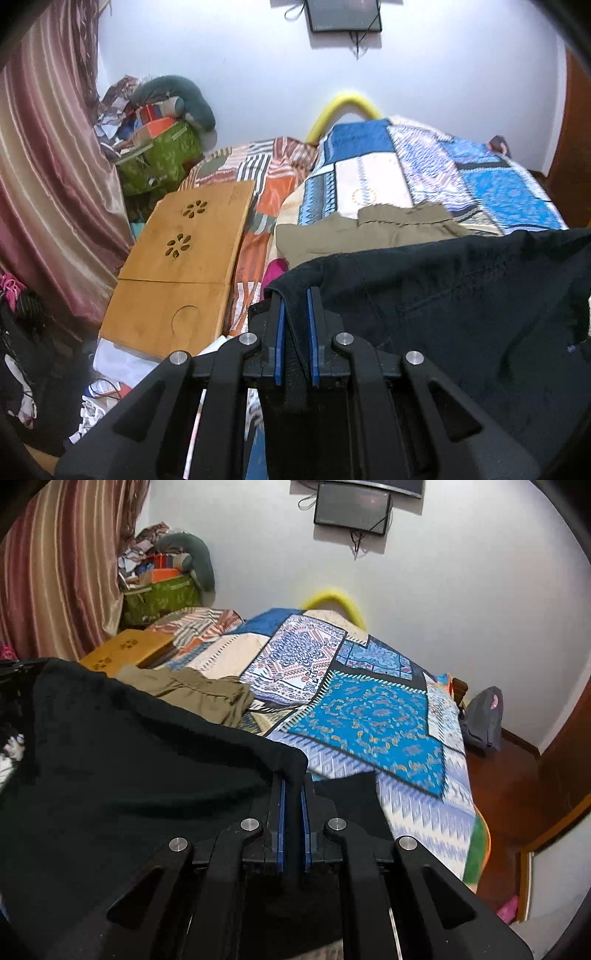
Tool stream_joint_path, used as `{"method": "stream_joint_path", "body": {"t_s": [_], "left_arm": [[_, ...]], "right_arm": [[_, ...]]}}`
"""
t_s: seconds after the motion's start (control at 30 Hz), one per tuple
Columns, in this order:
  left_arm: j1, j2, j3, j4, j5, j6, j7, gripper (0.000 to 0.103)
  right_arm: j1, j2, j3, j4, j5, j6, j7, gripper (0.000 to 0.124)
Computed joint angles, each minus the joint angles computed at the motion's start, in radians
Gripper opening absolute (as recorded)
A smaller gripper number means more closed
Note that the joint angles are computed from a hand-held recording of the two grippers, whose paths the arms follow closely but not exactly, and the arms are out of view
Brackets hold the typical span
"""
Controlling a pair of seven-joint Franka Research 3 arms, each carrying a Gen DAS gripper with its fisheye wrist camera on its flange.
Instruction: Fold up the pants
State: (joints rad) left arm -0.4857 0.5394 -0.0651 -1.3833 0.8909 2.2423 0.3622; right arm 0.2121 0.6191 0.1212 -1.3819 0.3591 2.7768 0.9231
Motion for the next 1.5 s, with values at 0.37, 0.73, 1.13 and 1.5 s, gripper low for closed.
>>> {"method": "stream_joint_path", "body": {"t_s": [0.37, 0.73, 1.13, 1.5], "left_arm": [[-0.025, -0.278, -0.093, -0.352, 0.134, -0.018, -0.204, 0.008], [-0.015, -0.452, -0.224, -0.631, 0.122, -0.043, -0.37, 0.006], [-0.034, -0.433, -0.26, -0.751, 0.003, 0.0, -0.429, 0.001], [-0.017, -0.488, -0.26, -0.828, -0.063, -0.008, -0.512, 0.001]], "right_arm": [[-0.103, -0.309, 0.128, -0.434, 0.325, 0.124, -0.279, 0.006], [-0.054, -0.504, 0.086, -0.691, 0.632, 0.118, -0.519, 0.006], [0.054, -0.56, -0.004, -0.851, 0.636, 0.126, -0.5, 0.006], [0.064, -0.573, -0.036, -0.938, 0.394, 0.149, -0.27, 0.019]]}}
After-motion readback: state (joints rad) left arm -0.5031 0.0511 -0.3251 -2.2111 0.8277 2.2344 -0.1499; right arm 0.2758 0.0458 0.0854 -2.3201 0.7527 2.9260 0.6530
